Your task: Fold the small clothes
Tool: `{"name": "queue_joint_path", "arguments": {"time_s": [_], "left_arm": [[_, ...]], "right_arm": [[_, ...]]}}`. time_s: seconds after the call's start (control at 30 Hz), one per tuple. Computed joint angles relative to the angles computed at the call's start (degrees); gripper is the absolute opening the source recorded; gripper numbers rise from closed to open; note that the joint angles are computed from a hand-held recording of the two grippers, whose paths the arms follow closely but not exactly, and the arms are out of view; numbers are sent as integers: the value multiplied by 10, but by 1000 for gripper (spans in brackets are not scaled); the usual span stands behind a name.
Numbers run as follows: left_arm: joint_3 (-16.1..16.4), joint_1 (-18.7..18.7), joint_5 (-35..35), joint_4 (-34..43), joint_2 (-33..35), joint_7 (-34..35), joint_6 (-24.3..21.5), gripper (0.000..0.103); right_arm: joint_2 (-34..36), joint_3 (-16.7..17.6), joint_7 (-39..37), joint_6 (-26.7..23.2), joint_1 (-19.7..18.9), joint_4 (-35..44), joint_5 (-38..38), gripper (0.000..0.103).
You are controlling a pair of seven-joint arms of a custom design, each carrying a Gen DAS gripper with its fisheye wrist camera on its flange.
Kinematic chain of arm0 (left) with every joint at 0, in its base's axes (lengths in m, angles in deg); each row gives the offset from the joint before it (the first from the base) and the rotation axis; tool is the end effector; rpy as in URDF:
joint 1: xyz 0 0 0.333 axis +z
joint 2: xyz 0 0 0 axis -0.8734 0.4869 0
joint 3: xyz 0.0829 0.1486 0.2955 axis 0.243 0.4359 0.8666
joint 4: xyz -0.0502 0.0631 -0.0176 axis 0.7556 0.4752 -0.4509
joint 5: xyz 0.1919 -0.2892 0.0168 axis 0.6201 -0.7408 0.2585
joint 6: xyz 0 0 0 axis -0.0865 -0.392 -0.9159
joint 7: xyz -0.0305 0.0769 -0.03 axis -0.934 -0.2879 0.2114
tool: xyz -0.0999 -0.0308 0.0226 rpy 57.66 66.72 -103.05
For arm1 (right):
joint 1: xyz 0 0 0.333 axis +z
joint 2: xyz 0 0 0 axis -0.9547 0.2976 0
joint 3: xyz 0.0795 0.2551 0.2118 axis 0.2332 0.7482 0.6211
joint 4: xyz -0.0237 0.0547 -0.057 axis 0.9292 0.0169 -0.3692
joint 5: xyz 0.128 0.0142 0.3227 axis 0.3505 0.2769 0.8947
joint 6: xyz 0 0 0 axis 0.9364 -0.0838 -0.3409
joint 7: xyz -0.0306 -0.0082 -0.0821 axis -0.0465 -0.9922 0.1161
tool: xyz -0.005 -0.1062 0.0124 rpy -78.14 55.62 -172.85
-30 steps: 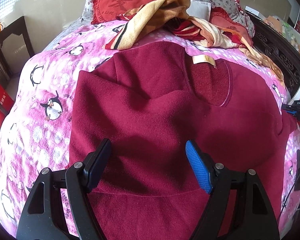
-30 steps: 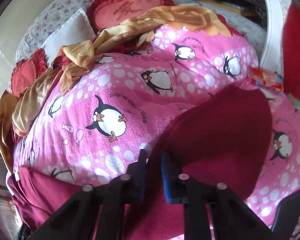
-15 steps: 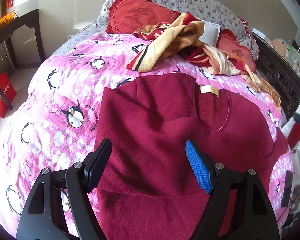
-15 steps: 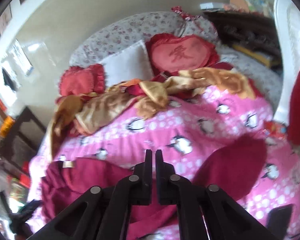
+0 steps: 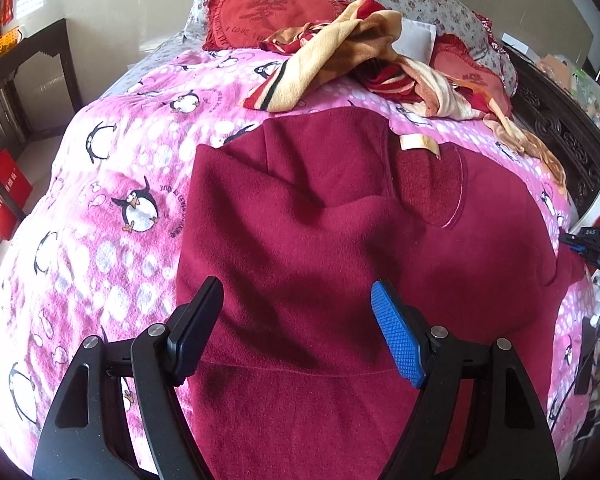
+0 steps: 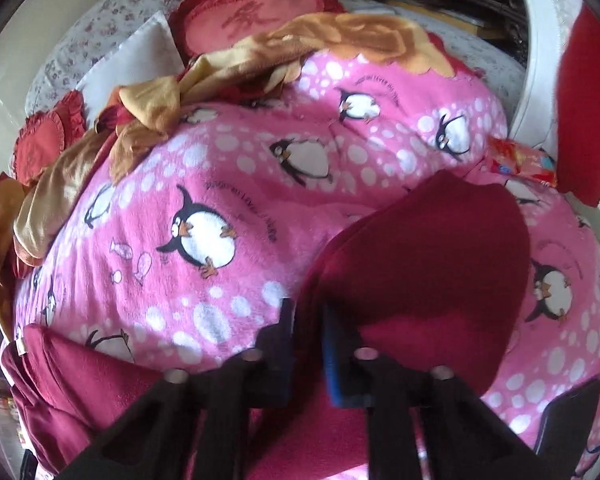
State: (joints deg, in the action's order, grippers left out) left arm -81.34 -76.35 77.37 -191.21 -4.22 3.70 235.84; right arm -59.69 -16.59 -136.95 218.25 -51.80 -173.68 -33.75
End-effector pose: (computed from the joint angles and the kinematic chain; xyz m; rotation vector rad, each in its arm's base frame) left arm 0.5800 -0.3267 0.4219 -1.4420 2.4325 -0.8756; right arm 0.3680 0.2324 0.4130 -0.7705 2.6486 -0.5459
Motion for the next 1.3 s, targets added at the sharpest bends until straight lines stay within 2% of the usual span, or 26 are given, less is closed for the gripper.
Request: {"name": "queue_joint_path", "arguments": {"time_s": [0.13, 0.2, 0.3, 0.4, 0.43, 0.5, 0.57, 0.67, 0.7, 0.8, 0.9, 0.97, 1.1, 1.17, 1.23, 1.3], "left_arm": [[-3, 7, -11, 11, 4, -3, 2, 77], [-7, 14, -24, 17, 4, -8, 6, 77], [-15, 25, -40, 22, -1, -9, 18, 77], [-13, 27, -46, 21, -5, -14, 34, 77], [-19, 33, -52, 21, -5, -11, 37, 77], [-33, 46, -65, 20, -4, -1, 36, 77], [-44, 54, -74, 18, -3, 13, 31, 77], [-62, 65, -91, 12, -2, 44, 28, 77], [-72, 71, -100, 10, 0, 57, 31, 77], [-72, 59, -106, 20, 10, 69, 37, 77], [-98, 59, -119, 41, 31, 93, 52, 77], [-114, 55, -120, 75, 55, 110, 35, 77], [-103, 7, -112, 165, 110, 106, -26, 77], [-83, -28, -105, 223, 143, 82, -63, 77], [-77, -47, -105, 280, 177, 68, -103, 75], [-61, -74, -100, 351, 217, 39, -155, 67]], "right_arm": [[-45, 21, 58, 14, -4, -21, -62, 6], [-73, 42, 100, 28, -9, -21, -123, 6], [-80, 71, 126, 42, -9, 21, -202, 6], [-46, 90, 169, 96, -3, 89, -336, 6], [-25, 91, 156, 108, 9, 116, -360, 6], [23, 93, 115, 113, 33, 161, -378, 6], [69, 85, 65, 126, 53, 184, -358, 8], [126, 69, -58, 144, 72, 186, -203, 8], [133, 64, -67, 151, 78, 179, -179, 8], [125, 32, 44, 187, 98, 146, -235, 8], [109, 11, 107, 170, 122, 139, -279, 10], [102, 3, 157, 174, 127, 137, -322, 10], [95, 8, 193, 145, 139, 138, -345, 10], [91, 11, 233, 140, 142, 135, -376, 10], [85, 13, 260, 136, 142, 129, -393, 10], [79, 15, 281, 132, 141, 121, -410, 10]]}}
